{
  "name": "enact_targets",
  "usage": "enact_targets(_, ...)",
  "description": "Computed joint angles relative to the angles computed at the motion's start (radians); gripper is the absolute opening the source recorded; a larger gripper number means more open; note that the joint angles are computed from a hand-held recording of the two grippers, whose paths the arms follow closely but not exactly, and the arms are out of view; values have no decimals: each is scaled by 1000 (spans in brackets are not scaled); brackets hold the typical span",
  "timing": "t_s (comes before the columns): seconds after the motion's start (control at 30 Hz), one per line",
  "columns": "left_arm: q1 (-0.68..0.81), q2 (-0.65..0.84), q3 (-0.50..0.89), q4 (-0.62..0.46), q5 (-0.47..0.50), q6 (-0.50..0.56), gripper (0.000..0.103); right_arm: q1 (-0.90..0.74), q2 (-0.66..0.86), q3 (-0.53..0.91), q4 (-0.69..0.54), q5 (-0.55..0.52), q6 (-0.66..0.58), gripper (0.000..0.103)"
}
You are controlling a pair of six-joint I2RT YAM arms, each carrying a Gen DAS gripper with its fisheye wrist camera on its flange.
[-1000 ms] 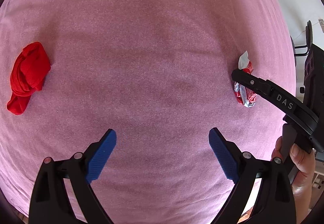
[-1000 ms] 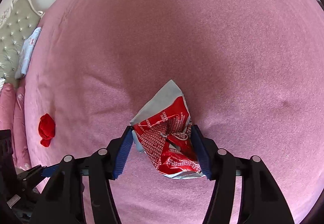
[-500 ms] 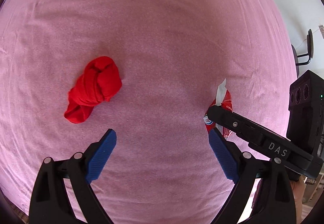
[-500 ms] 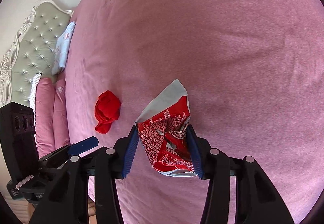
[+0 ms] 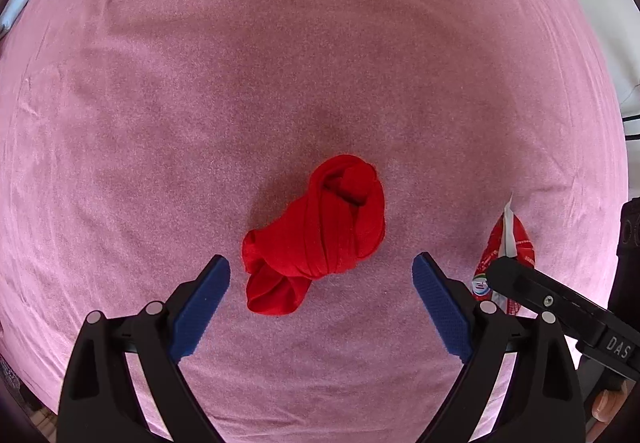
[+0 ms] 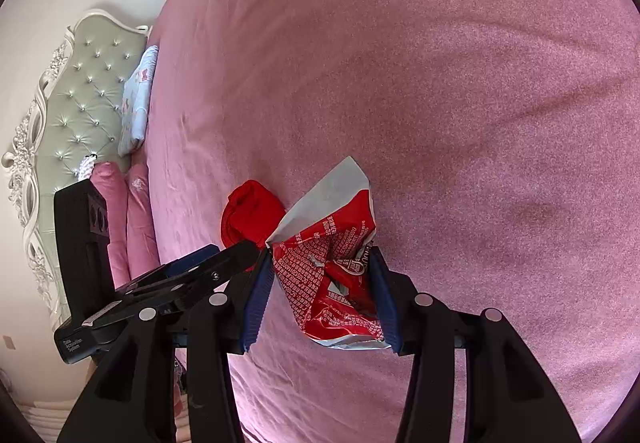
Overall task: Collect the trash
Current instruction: 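Grasp the red-white wrapper with the right gripper while the left gripper grasps the red cloth, then carry cloth and wrapper to the yellow bin and open both grippers over it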
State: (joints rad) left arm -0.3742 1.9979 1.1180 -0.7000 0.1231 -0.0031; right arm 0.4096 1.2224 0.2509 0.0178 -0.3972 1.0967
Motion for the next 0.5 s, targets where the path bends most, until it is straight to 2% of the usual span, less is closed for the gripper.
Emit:
enact_targets(0.03, -3, 24, 10, 7, -10, 0, 90, -2, 9, -2, 10, -4, 2, 46)
enact_targets(0.07, -5, 49, 23, 8, -12, -5, 84, -5, 12, -5, 18, -8, 3, 46)
enact_targets(0.1, -3, 71, 33, 6, -3, -9, 73, -8, 11, -11, 25, -13, 4, 46)
enact_targets(0.17, -1, 92, 37, 14, -5, -25, 64, -18, -10, -22, 14, -20, -3, 46)
enact_targets(0.23, -2, 80, 19, 35, 0, -35, 61, -28, -38, -35, 1, -29, -7, 46)
enact_targets(0.4, -28, 2, -77, 61, 20, -77, 49, -1, -90, -42, -49, -15, 12, 46)
enact_targets(0.5, -10, -62, -149, 64, 70, -90, 47, 58, -142, -47, -76, 15, 63, 46)
